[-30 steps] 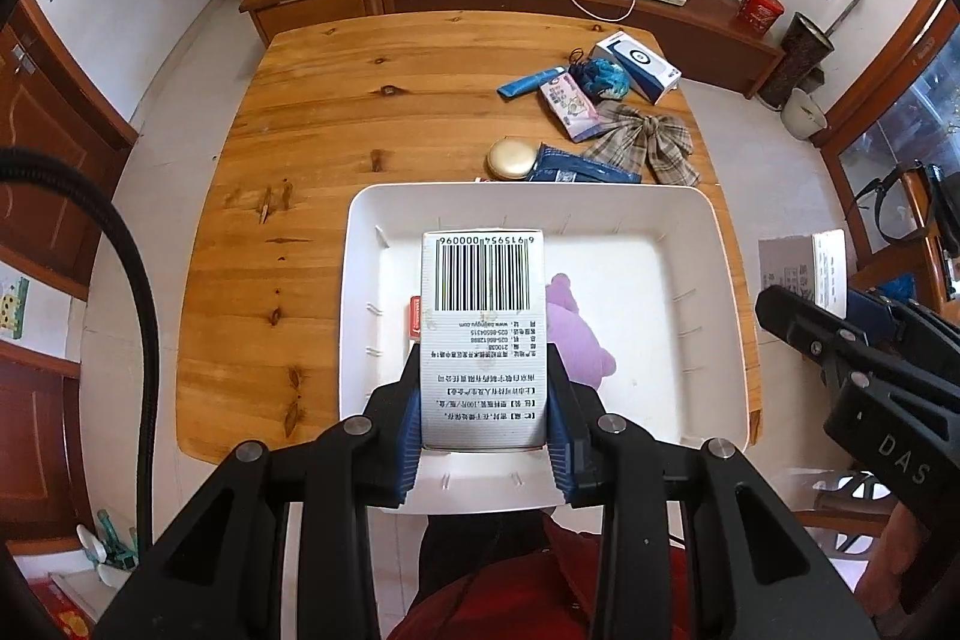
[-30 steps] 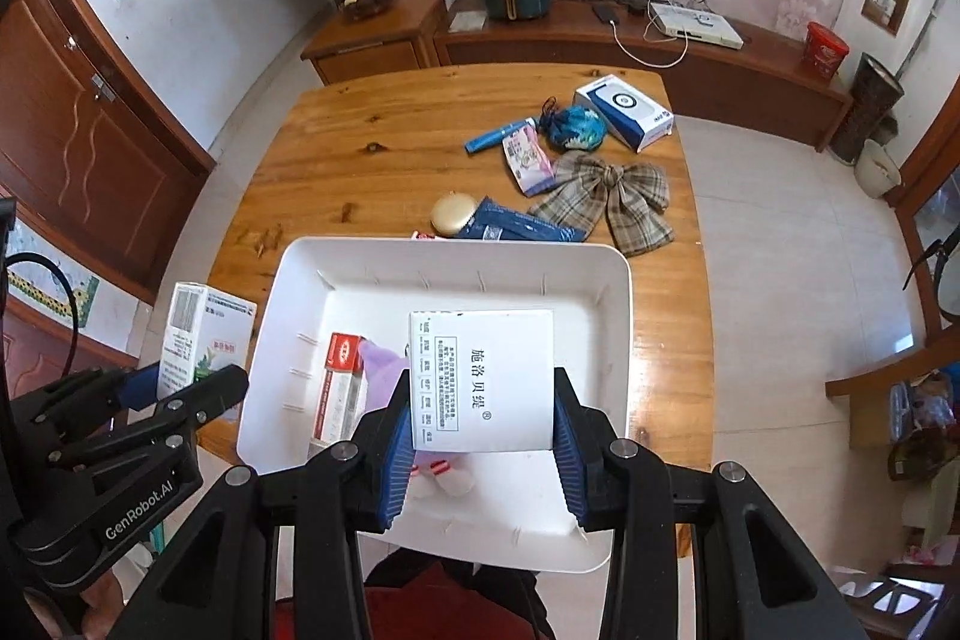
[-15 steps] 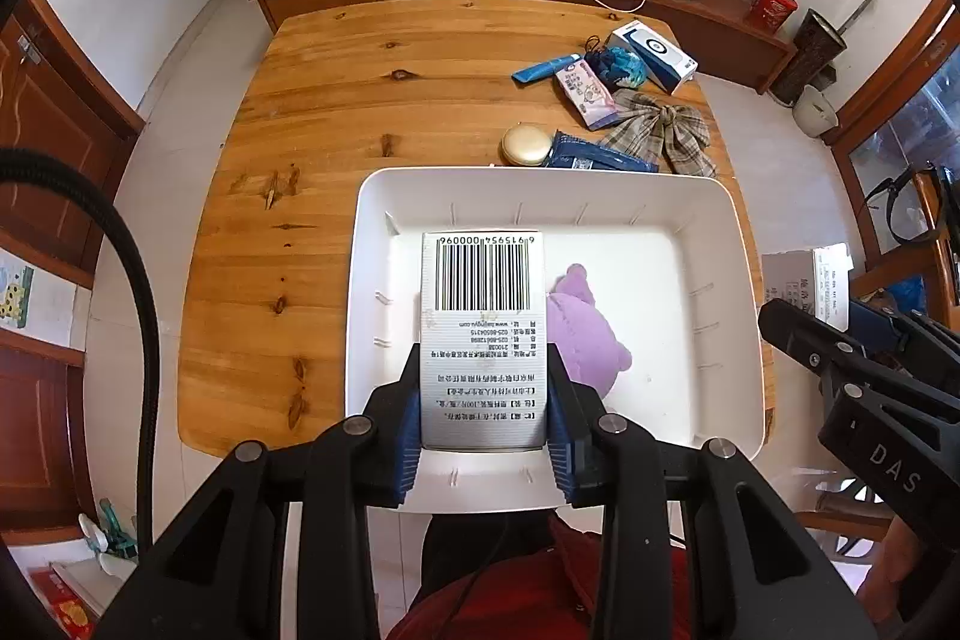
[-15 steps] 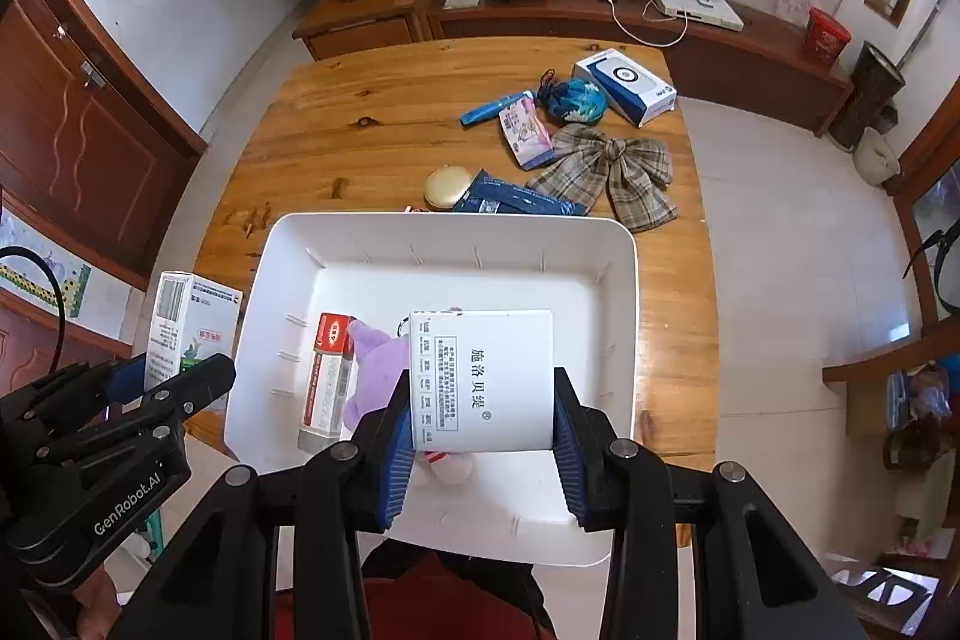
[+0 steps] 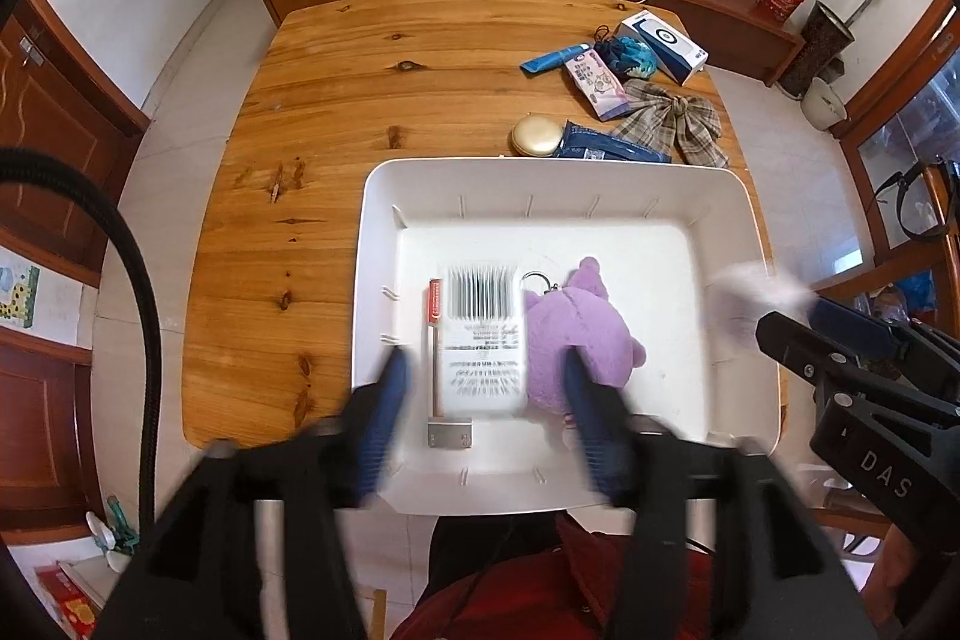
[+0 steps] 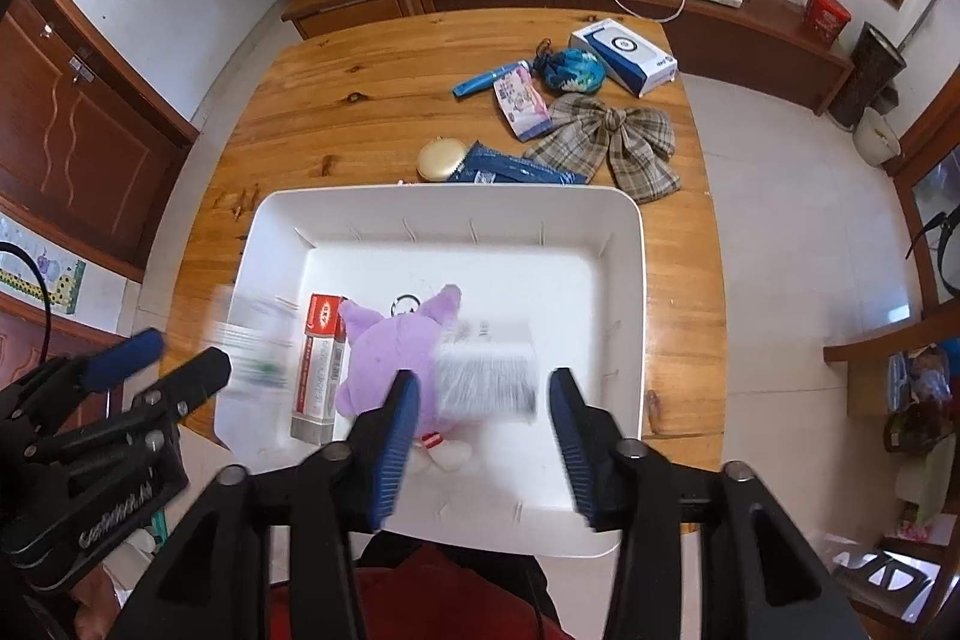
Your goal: Organize objects
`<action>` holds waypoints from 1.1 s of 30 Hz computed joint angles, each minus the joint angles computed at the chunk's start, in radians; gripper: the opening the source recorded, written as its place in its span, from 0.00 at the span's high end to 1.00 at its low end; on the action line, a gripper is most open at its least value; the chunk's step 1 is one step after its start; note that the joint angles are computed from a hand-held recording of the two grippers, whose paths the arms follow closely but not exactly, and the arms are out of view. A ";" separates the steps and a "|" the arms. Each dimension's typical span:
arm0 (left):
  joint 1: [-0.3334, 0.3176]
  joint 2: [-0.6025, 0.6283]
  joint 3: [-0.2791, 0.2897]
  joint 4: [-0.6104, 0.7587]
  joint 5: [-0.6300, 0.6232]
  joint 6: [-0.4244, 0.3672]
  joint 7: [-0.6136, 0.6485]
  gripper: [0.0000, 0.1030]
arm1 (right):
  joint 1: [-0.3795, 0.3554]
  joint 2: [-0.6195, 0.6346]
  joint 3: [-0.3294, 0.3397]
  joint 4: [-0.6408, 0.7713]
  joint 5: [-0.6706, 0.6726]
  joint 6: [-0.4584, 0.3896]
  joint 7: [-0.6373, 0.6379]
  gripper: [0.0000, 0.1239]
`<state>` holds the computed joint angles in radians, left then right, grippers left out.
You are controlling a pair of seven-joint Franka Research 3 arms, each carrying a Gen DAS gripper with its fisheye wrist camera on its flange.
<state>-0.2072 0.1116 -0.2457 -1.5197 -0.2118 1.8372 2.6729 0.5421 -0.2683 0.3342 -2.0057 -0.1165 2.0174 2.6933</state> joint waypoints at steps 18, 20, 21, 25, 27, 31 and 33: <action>0.004 0.032 -0.006 0.044 0.009 -0.029 0.001 0.21 | 0.011 0.021 0.000 0.023 -0.008 -0.003 -0.018 0.57; 0.005 0.035 -0.006 0.049 0.009 -0.032 0.001 0.21 | 0.012 0.023 0.000 0.026 -0.011 -0.003 -0.020 0.57; 0.005 0.034 -0.006 0.049 0.008 -0.031 0.002 0.21 | 0.013 0.023 0.000 0.027 -0.012 -0.002 -0.022 0.57; 0.006 0.033 -0.006 0.053 0.003 -0.030 -0.001 0.21 | 0.015 0.020 0.000 0.026 -0.015 0.001 -0.028 0.57; 0.007 0.033 -0.006 0.058 -0.002 -0.032 -0.004 0.21 | 0.015 0.016 0.001 0.025 -0.020 0.003 -0.029 0.57; 0.009 0.035 -0.006 0.078 -0.012 -0.042 -0.008 0.21 | 0.013 0.000 0.005 0.018 -0.035 0.012 -0.033 0.57; 0.011 0.037 -0.006 0.093 -0.026 -0.047 -0.009 0.21 | 0.009 -0.012 0.008 0.013 -0.043 0.014 -0.034 0.57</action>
